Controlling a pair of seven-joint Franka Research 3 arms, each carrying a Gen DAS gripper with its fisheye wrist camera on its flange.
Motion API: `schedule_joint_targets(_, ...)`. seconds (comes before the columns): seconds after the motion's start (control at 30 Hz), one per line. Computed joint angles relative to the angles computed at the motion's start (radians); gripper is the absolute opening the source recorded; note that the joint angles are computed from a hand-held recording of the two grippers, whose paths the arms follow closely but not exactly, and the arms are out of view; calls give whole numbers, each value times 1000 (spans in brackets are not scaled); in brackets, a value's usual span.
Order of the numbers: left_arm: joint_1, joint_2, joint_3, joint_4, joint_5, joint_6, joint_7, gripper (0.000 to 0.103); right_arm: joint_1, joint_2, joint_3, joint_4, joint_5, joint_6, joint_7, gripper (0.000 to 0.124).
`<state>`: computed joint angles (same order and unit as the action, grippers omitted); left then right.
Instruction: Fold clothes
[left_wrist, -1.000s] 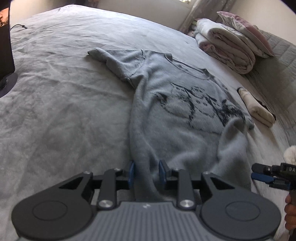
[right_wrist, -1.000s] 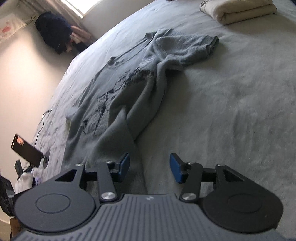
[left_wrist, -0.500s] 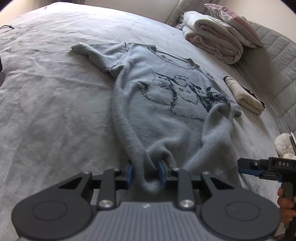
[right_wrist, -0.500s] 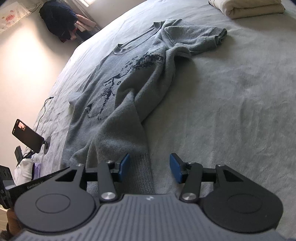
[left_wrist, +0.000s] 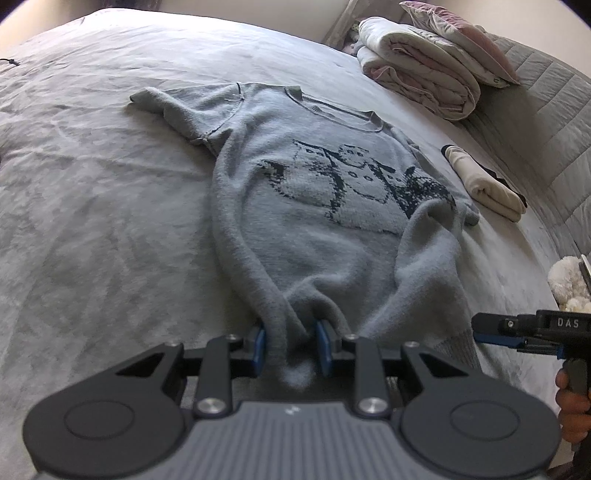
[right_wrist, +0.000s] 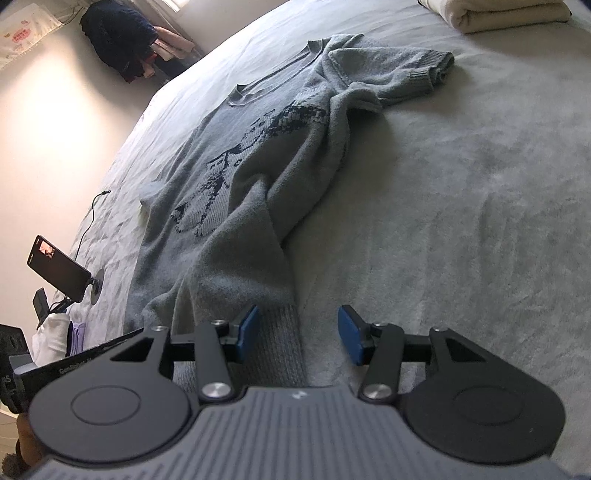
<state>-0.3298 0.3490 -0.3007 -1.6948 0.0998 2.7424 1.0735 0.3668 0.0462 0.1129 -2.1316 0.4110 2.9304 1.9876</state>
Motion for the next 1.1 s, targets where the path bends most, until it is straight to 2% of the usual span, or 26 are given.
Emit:
schedule_joint_targets(0.17, 21, -1, -31, -6, -48, 7, 58, 24, 4, -5, -2, -2, -42, -11, 20, 52)
schedule_joint_targets(0.3, 20, -11, -35, -18, -66, 8, 80, 24, 6, -11, -2, -6, -61, -17, 38, 52)
schedule_joint_targets(0.7, 43, -39, -63, -55, -164, 36, 151, 24, 11, -36, 6, -22, -54, -40, 26, 52)
schedule_joint_targets(0.8, 31, -38, -52, -51, -151, 19, 152, 24, 14, -41, 8, -29, -66, -39, 31, 52)
schedule_joint_targets(0.9, 18, -36, -40, -36, -127, -22, 148, 19, 18, -36, 11, -30, -102, -29, 47, 52)
schedule_joint_targets(1.0, 18, -43, -42, -29, -124, -55, 175, 13, 28, -11, 10, -24, -212, 1, 78, 50)
schedule_joint_targets(1.07, 23, -49, -48, -31, -136, -71, 204, 12, 46, 9, -10, -16, -400, 15, 159, 44)
schedule_joint_targets(1.1, 25, -52, -51, -35, -143, -80, 220, 12, 59, 13, -26, -11, -513, 14, 220, 35)
